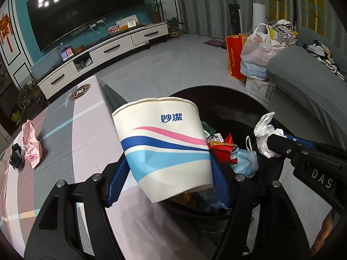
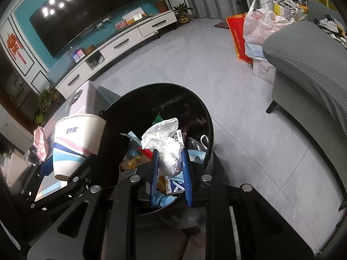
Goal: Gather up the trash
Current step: 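Carry the tissue and paper cup over the black bin and release them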
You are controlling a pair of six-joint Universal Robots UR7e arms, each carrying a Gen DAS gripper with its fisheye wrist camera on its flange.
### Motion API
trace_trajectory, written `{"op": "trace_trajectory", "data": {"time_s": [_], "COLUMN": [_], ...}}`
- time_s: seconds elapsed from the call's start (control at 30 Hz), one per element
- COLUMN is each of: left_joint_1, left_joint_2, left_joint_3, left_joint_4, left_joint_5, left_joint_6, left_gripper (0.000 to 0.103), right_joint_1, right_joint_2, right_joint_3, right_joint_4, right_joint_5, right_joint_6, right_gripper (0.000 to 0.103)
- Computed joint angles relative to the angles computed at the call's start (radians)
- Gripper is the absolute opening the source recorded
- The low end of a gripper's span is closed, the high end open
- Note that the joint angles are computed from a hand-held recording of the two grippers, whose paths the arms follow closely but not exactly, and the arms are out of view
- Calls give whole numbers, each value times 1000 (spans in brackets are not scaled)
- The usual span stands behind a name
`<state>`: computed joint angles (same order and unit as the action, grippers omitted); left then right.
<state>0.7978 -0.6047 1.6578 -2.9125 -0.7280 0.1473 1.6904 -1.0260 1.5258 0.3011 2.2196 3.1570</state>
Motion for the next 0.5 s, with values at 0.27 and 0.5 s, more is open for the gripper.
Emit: {"op": "trace_trajectory", "data": {"time_s": [0.27,0.5], "left_joint_1": [5,5], "left_joint_2": [-1,-3], "left_joint_3": [-6,-2], "left_joint_4": [26,29], "left_joint_5": [3,0], "left_joint_6": [-20,-28], "left_gripper": [70,70], "right_joint_1": [0,-7], "right_joint_2": [9,9], "right_joint_3": [-9,-6], "right_joint_4": [7,-3], "right_joint_5": [7,10], "right_joint_6": [7,1], "right_gripper": [22,25]}}
